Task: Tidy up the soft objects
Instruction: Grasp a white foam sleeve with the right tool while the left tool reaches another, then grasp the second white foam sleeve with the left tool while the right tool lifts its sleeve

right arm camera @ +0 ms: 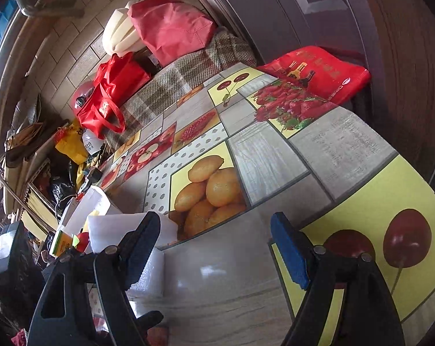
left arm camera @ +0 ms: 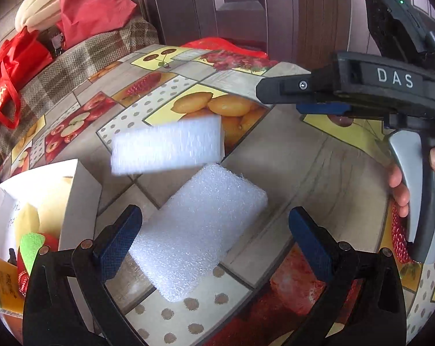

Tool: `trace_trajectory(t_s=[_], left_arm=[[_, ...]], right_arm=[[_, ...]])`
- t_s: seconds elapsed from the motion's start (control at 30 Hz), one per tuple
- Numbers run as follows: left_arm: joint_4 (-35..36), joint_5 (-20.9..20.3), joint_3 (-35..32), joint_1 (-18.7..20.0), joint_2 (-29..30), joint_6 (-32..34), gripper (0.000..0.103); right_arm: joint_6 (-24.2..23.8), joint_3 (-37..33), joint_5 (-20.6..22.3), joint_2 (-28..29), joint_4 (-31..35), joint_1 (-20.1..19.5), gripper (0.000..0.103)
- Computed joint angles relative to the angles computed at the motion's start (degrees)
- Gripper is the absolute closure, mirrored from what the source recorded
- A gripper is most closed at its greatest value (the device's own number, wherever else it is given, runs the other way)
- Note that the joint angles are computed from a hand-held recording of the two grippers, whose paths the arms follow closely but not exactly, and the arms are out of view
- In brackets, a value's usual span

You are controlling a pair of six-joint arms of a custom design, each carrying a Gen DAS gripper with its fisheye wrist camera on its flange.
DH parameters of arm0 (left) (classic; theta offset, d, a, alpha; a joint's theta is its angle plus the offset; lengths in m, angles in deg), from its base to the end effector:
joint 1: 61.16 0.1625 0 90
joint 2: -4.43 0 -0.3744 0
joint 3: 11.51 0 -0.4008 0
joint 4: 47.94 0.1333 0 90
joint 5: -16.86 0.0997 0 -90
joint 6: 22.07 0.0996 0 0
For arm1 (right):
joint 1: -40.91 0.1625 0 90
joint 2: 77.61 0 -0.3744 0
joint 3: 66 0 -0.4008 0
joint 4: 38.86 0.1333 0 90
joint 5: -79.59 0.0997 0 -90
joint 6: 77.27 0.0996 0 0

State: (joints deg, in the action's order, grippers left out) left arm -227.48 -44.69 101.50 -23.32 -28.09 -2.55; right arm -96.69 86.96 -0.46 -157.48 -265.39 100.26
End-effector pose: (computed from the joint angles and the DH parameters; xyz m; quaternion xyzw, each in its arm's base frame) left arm -0.2794 -0.4459 -0.1023 0.5501 0.7947 -0.1422 0.2136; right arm -0.0310 -0.3475 0.1929 -0.0375 -0.8478 0.5058 0.1548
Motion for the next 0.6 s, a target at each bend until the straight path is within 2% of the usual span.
trace_trajectory(t_s=[0.03,0.17,0.2,0.37,0.47,0.6], left_arm=[[-0.95,-0.57,0.83,-0.06,-0.36,0.48,0.005],[-3.88,-1.05,5.68,-0.48,-3.22,1.8,0.038],[-4.78,-1.53,7.7,-0.49,-4.61,1.74,0.042],[-5.9,-6.64,18.37,-0.16,-14.14,-1.44,0.044],[-6.96,-6.1,24.27,-1.35,-18.91,-3.54,0.044],[-5.9,-6.07,26.89,-1.0,-22.21,-5.68,0.044]], right_arm=[[0.38,0.08,0.52,-0.18,0.25,-0.36,0.023],[1.36,0.63,2.38,-0.75,-0.04,-1.89,0.023],[1.41,0.72,2.55,-0.77,-0.28,-2.02,0.023],[0.16,0.99,3.19,-0.42,-0.95,-1.7,0.023],[-1.05,1.24,2.93,0.52,-1.76,-0.67,0.022],[-3.13,1.33,-2.53,3.79,-1.21,4.85,0.02]])
